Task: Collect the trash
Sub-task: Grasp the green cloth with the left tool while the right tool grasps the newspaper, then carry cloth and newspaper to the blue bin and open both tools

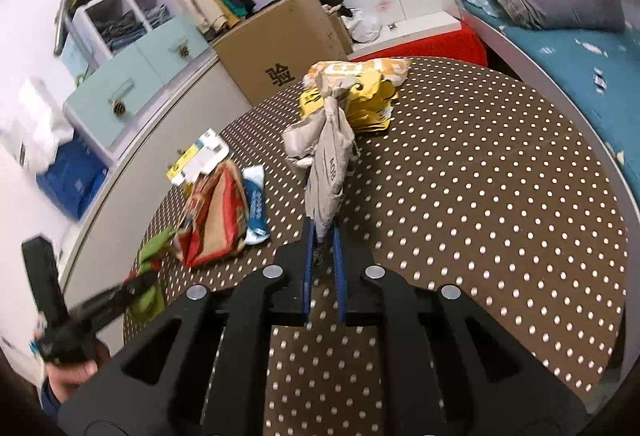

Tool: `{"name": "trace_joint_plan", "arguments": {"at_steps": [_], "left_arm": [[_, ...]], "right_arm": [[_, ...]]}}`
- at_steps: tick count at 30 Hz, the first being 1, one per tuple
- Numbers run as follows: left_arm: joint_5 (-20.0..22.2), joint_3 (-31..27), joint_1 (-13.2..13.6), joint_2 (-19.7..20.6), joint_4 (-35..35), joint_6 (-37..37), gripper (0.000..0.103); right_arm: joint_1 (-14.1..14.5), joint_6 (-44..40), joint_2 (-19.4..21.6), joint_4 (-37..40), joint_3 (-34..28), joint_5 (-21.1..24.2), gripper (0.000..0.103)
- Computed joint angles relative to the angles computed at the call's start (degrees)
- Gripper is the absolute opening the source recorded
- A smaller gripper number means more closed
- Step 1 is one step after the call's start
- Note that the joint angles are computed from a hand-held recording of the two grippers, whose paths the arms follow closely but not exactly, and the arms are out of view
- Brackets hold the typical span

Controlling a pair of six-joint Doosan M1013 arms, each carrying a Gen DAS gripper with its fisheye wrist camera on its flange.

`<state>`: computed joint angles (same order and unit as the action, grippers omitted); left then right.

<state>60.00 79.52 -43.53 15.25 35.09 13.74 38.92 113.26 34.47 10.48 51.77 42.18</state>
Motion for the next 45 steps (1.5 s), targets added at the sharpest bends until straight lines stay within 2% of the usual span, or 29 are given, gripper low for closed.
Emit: {"name": "trace_joint_plan", "arguments": {"at_steps": [6,7,8,9,10,11,12,20,27,33,38,42,44,45], "left_arm": [[0.34,-0.76,-0.86,-0.09,1.18,-0.38,0.014],[0.40,-0.84,-1.00,-0.12,1.37,-0.44,0.014],[0.46,-0.94,-1.15,-0.15,1.57,-0.44,0.014],[0.54,-1.06,-1.24,-0.15,1.65,-0.44,0.014],[0.58,-1.04,-1.31,-0.24,1.82,-0.48,0.014],[0.61,-1.12,-1.36,-0.26,1.99,-0.45,0.014],[0.67,-1.22,-1.47,-0.30,2.23,-0.48,0.014],[0.72,-3.49,-2.65,-0.36,5.81,-1.11,0.014],[-2.81,-8.81,-2.73,1.95,6.33,2.93,0.014],[-7.19,-17.37,-2.65,6.98,3.70,10.01,0.014],[-8.83,-27.64,-2.84,13.31,-0.85,18.75,0.014],[-7.09,-39.78,-2.83,20.75,-8.57,29.09,0.014],[-4.53,-47.38,-2.80,25.19,-12.68,34.08,0.014],[-2.12,-53.15,-2.77,28.51,-15.15,37.07,0.014]], "right_arm": [[-0.77,1.11,0.62,3.36,-0.60,-0.44,0.018],[-0.91,1.13,0.72,4.07,-0.66,-0.70,0.021],[-0.96,1.68,0.83,3.94,-0.75,-1.04,0.034],[-0.99,1.73,0.96,3.79,-0.85,-1.50,0.040],[-1.05,1.47,1.18,3.89,-1.16,-1.33,0.037],[-1.20,0.50,1.63,4.87,-1.86,-0.67,0.020],[-1.34,-0.21,1.87,5.75,-2.31,-0.37,0.011],[-1.08,-4.00,-1.68,6.06,2.01,-4.93,0.007],[-2.73,-5.35,-7.01,6.24,7.84,-10.76,0.007],[-4.85,0.96,-11.30,-2.24,11.58,-14.97,0.007],[-7.17,9.71,-14.14,-12.68,14.17,-15.72,0.007],[-9.24,16.13,-15.70,-18.96,16.09,-14.01,0.007],[-10.61,18.11,-15.99,-20.60,16.80,-11.72,0.007],[-11.34,18.45,-15.96,-20.60,17.18,-10.78,0.007]]}}
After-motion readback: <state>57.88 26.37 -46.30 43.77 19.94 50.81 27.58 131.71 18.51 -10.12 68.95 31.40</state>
